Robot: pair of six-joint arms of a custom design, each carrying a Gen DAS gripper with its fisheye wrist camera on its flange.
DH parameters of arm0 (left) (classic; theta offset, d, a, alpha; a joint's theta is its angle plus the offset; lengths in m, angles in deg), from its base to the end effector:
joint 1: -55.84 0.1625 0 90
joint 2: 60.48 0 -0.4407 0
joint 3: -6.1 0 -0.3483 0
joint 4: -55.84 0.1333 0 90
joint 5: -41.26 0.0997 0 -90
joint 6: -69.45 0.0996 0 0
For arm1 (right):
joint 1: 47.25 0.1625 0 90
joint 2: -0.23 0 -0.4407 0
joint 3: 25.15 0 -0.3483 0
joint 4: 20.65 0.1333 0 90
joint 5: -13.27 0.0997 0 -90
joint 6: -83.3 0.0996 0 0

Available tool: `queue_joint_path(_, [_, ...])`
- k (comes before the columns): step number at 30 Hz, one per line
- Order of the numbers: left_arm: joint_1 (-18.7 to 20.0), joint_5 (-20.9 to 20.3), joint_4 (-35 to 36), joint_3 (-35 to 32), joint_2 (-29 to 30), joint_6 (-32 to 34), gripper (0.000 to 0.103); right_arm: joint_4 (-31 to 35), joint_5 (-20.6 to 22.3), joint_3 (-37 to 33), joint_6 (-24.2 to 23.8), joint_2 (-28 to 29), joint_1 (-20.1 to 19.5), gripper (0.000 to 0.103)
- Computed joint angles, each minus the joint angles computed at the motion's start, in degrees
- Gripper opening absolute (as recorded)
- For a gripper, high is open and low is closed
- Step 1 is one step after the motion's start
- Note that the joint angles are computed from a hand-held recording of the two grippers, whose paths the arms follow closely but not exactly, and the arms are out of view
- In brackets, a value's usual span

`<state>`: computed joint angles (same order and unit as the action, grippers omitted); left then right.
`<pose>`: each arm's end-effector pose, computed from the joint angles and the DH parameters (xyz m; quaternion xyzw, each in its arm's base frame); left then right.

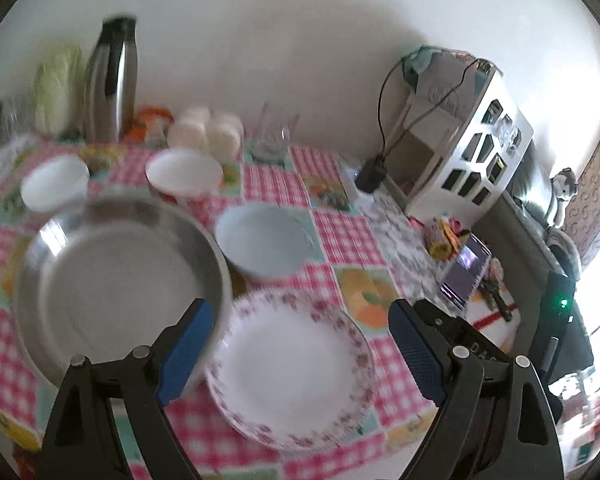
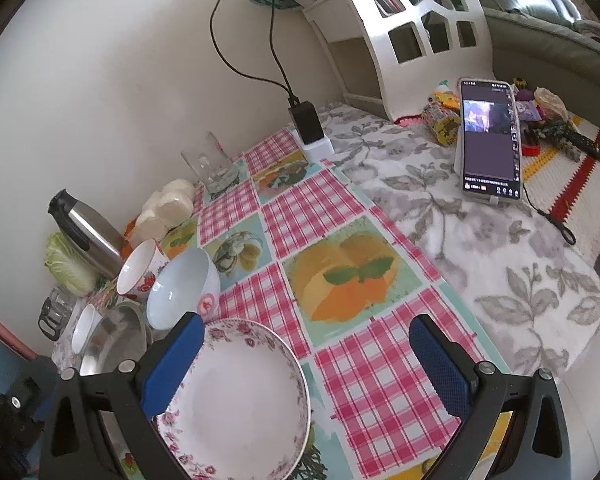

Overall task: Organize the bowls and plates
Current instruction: 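Move both tools to the rim of the floral-rimmed white plate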

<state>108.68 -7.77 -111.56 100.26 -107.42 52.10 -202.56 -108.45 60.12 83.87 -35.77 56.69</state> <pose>-0.2413 -0.6471 0.2140 0.0658 0.9067 -0.3715 0.1887 0.2507 -0.6740 0.1628 0.0056 -0.9016 0.3791 0.2084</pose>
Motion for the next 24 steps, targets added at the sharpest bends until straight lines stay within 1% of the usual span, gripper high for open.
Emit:
queue_joint_path(4, [0.77, -1.38, 6.99, -0.63, 0.03, -6.08, 0.09, 0.86, -0.05, 0.26, 0.86, -0.02, -0.34, 0.103])
queue_joint_path(8, [1.42, -3.57, 9.67, -0.48, -0.18, -9.42, 0.089, 3.19, 0.1, -0.1, 1.81, 0.12, -0.6, 0.103])
queue_joint_path(11, [1.38, -2.98, 13.15, -0.86, -0.22, -11.46, 0.089, 6.01, -0.25, -0.8, 2.64, 0.5, -0.76, 0.102])
queue_joint_path(13, [1.92, -3.75, 15.86, -1.44, -0.06, -13.92, 0.089, 8.15, -0.47, -1.22, 3.28, 0.65, -0.92, 0.097])
queue_joint_path(14, [2.36, -4.73, 17.28, -1.71, -0.11, -15.32, 0.089, 9.39, -0.51, -1.42, 3.94, 0.73, -1.01, 0.091])
queue_joint_path(15, [2.88, -5.97, 18.41, -1.84, -0.16, -16.94, 0.089, 10.68, -0.42, -1.65, 4.63, 0.78, -1.17, 0.088])
queue_joint_path(17, [3.63, -7.61, 19.58, -1.96, -0.14, -19.11, 0.089, 12.91, 0.31, -1.99, 5.52, 0.8, -1.59, 0.087])
queue_joint_path(18, [3.89, -7.9, 20.31, -2.05, -0.13, -19.93, 0.089, 13.86, 0.69, -2.19, 5.72, 0.83, -1.72, 0.084])
queue_joint_path(24, [4.05, -5.15, 23.68, -2.48, -0.07, -22.86, 0.089, 17.49, 0.67, -3.51, 6.25, 1.79, -2.14, 0.083])
